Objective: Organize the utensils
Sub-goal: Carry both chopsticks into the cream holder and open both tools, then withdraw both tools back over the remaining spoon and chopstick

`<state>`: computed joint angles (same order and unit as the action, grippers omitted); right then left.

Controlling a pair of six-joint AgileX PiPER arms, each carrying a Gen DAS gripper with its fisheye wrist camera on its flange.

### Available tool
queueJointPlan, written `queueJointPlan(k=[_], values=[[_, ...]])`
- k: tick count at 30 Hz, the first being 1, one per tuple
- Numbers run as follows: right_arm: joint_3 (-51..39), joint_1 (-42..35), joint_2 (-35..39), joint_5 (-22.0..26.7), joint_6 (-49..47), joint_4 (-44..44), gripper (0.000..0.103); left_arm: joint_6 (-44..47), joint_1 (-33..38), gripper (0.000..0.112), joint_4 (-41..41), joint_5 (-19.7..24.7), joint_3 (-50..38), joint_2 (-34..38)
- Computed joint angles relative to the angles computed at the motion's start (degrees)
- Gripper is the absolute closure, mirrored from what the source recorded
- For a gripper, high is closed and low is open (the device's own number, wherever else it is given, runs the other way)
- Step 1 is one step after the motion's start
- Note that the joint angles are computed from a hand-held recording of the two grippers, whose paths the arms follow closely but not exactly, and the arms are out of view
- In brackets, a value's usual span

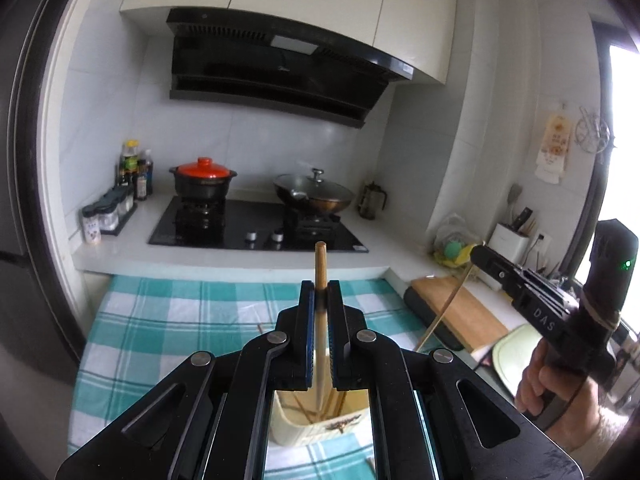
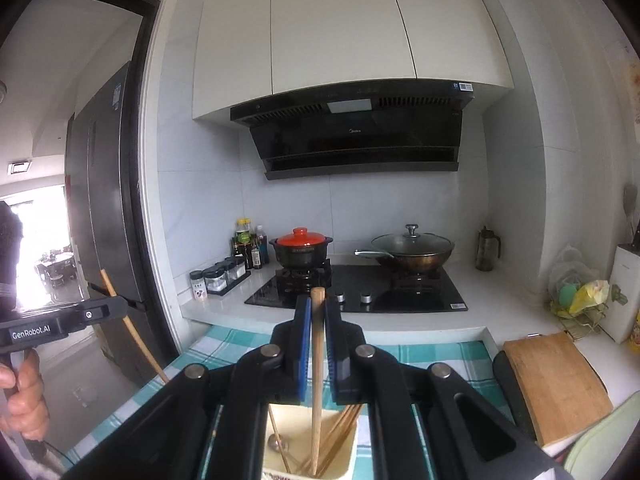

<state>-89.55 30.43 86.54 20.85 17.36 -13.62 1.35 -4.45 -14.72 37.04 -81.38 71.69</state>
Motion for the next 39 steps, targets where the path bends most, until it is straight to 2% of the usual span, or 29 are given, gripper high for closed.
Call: queueJointPlan(k=[3,7,12,16,18,19,20,22,24,29,33,36,39], values=[[-3.17,-1.47,5.66,-0.08,-6.63,7.10,0.096,-3.37,-2.60,0.109,3.74,-0.43,-3.83,6.91],[-8.41,-3.93,13.84,6.05,-15.94,17.97,0.096,-5.45,-4.77,0.109,6.13,1.41,-8.43,16.29],[-11.92,-6.38,20.77,10.18,-17.01,22.12,0.096,-6.80,-6.68,0.108,8.41,3.64,-13.25,26.32],[-19.32,-8.40,26.73,17.74,-16.78,25.65,0.093,-7.28,-6.82,0.108,8.09,5.45,-15.90,30.84],[-19.73,-8.58,27.00,18.40,-13.75,23.23,0.081,-8.04,-6.36,0.096,7.63,6.10,-16.08,31.44],[-18.87,-8.51,26.54,17.29,-12.79,22.52,0.062,-8.65,-6.17,0.076,7.72,6.35,-15.74,31.21],[-15.72,-8.58,24.57,14.82,-12.69,22.70,0.049,-9.73,-6.09,0.056,8.56,5.72,-13.87,29.92],[-10.65,-8.43,21.23,11.91,-12.90,22.03,0.048,-10.97,-6.08,0.043,10.58,3.13,-7.38,25.45],[-6.45,-8.18,18.12,11.30,-14.52,20.75,0.048,-7.07,-5.30,0.041,9.69,3.07,-1.36,21.22],[8.73,-7.36,5.92,12.09,-19.08,19.00,0.048,-0.18,-5.00,0.041,14.12,9.61,13.38,7.68],[21.76,-6.97,-5.25,12.93,-23.67,21.32,0.048,-2.04,-6.91,0.032,20.13,12.96,24.40,-6.94],[29.92,-6.68,-12.70,14.81,-24.30,23.14,0.048,-2.36,-6.73,0.028,17.07,15.59,30.95,-17.05],[37.65,-5.00,-20.24,16.11,-19.28,21.12,0.048,-4.92,-7.48,0.028,13.89,17.19,35.95,-24.31]])
